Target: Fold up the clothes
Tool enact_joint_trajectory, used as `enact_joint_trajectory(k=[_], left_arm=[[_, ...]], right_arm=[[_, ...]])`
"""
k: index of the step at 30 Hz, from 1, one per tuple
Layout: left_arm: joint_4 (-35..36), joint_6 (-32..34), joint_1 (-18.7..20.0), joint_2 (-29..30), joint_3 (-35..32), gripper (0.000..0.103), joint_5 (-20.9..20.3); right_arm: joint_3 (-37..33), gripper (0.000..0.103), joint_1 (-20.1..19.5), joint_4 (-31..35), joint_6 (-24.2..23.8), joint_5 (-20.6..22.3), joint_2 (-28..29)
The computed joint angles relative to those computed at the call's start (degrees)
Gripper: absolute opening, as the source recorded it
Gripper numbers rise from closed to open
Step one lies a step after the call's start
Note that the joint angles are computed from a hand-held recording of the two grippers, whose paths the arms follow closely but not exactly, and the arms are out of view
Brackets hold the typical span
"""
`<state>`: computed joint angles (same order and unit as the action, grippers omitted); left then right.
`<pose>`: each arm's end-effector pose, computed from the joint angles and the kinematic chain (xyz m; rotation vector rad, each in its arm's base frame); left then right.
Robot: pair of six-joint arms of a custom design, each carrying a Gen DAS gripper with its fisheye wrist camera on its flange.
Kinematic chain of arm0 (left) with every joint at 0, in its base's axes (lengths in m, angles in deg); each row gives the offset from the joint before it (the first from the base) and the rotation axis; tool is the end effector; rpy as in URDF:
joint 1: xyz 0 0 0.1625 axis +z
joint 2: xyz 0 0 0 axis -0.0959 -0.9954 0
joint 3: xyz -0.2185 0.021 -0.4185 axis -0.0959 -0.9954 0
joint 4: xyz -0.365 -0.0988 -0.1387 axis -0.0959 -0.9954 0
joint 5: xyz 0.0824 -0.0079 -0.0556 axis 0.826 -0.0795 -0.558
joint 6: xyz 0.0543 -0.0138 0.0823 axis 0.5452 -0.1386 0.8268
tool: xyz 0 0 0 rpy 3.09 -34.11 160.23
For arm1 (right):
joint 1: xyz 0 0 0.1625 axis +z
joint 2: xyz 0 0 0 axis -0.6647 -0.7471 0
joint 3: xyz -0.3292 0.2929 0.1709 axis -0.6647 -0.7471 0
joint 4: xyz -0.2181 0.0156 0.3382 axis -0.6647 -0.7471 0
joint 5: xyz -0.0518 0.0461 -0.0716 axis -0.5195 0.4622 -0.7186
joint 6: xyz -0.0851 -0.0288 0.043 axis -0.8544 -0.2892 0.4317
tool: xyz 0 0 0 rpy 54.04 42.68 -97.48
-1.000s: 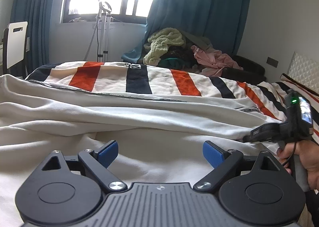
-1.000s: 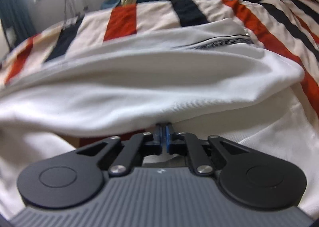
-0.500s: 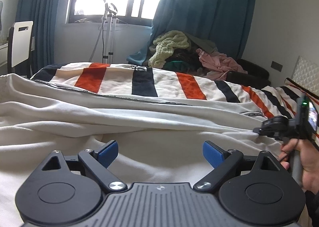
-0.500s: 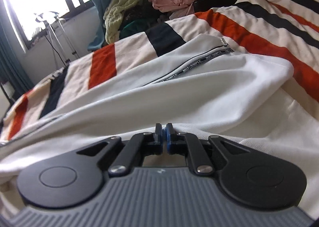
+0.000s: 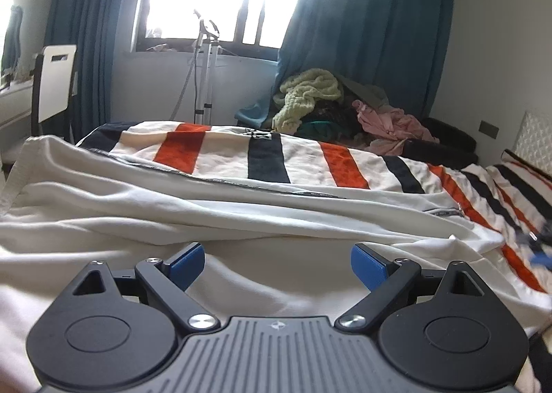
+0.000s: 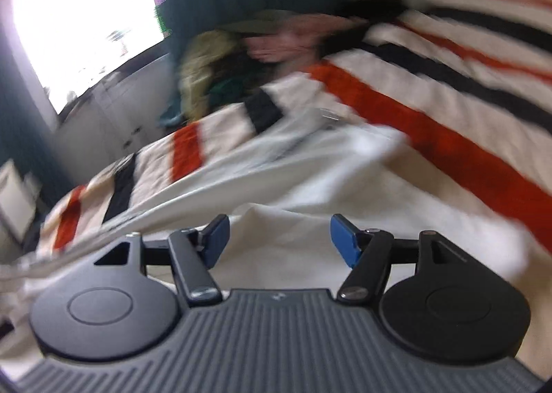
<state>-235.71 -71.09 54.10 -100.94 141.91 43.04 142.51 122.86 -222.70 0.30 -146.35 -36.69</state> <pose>-0.2820 -0.6332 0.1515 0.5172 2.2625 -1.2814 0.0017 -0.6595 0.3671 -0.2029 -2.2238 1.4956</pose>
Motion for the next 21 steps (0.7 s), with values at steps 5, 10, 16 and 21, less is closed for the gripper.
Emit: enact_joint_trajectory(k=[5,10,16,21], left_arm=[[-0.78,-3.89,-0.36,-3.72,3.43,0.093,2.57],[-4.40,-7.77,-0.61,-9.55,7.12,0.093,9.68],[-5.78,-17.80,0.96,-19.87,12.16,0.096,17.54],[8.75,-39.64,4.77,-30.95,18.72,0.097,15.41]], right_arm=[[4.52,0.062,-4.90,-3.37,19.74,-1.75,-5.22],[4.37,0.057,-7.53,-2.61,31.49,-7.41,-5.59],[2.90,0.057,-11.44,6.09,38.37,-2.58,-5.98],[0.45,0.023,-12.09,7.11,37.38,2.25,-4.20]])
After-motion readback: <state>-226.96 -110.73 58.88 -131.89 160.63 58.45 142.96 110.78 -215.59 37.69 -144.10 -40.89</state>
